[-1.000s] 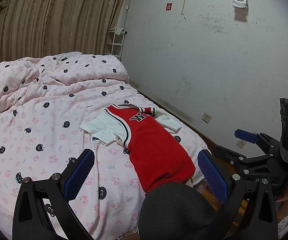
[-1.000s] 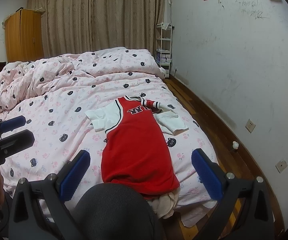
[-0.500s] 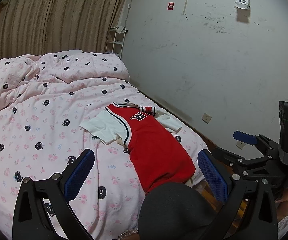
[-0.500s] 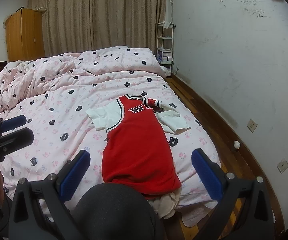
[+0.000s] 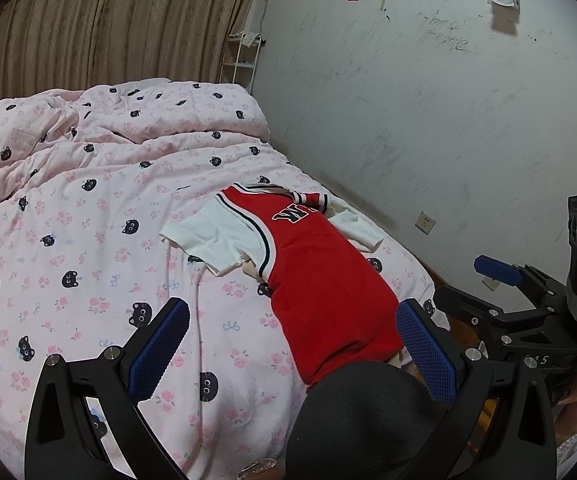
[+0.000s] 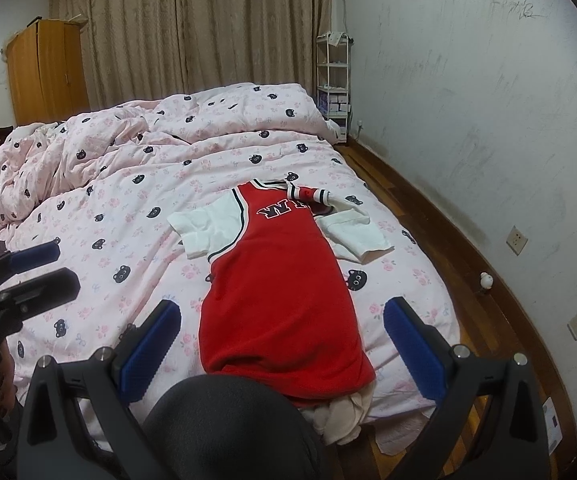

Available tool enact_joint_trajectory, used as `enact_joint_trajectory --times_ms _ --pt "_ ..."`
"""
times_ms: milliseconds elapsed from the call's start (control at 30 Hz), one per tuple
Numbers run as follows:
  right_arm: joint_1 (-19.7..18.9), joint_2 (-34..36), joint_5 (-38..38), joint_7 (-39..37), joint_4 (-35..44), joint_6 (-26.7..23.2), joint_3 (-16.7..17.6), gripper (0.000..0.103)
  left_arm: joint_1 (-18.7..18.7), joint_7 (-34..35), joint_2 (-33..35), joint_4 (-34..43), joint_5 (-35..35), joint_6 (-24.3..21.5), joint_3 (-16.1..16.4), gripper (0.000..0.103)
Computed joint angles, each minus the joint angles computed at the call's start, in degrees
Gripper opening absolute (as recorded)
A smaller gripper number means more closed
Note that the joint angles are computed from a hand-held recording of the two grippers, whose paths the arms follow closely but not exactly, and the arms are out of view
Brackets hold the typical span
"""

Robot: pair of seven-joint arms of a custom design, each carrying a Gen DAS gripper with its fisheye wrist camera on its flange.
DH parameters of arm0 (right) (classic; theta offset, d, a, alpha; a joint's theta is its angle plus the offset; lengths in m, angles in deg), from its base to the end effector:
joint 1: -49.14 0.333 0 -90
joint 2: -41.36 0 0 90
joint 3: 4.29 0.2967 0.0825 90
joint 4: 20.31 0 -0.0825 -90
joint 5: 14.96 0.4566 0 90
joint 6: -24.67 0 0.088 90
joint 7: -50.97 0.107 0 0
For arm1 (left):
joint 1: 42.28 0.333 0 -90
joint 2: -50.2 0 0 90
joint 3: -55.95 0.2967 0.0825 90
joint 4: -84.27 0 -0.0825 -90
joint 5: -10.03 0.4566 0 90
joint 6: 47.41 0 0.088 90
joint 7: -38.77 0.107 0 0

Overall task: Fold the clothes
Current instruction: 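Reach the left tool to the white sleeve edge and close on it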

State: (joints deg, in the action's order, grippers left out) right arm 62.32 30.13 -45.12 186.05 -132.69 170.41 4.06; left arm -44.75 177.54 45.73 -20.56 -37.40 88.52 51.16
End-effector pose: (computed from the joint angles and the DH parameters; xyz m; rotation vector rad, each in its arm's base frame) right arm 0.5769 0.2411 0.6151 -1.6161 1.7557 -0.7899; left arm 0.6512 -0.0929 0.6018 -1.2798 2.2901 -1.2799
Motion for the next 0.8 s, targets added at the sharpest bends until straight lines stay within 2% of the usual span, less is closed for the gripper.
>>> enact_joint_trajectory --times_ms 200,400,667,800 --pt "0.4 4.6 0.7 -2.1 4.2 0.6 -1.0 0.103 0.8 -0.3 5.1 5.2 0.5 -1.5 -0.7 0.103" --pt "1.7 9.3 0.6 -3.5 8.3 0.1 -2.4 0.103 3.5 -1.5 14.4 14.3 0.6 -5.1 -2.7 0.103" --pt "3.2 14.1 4.2 -6.3 11.6 0.1 -4.3 0.103 7.5 -16.1 34.2 36.3 3.8 -16.5 -7.6 0.102" --pt "3.5 15.5 4.8 -7.0 12.8 -0.4 -5.1 0.103 8.0 -24.2 43.6 47.5 5.6 -18.7 -10.0 0.102"
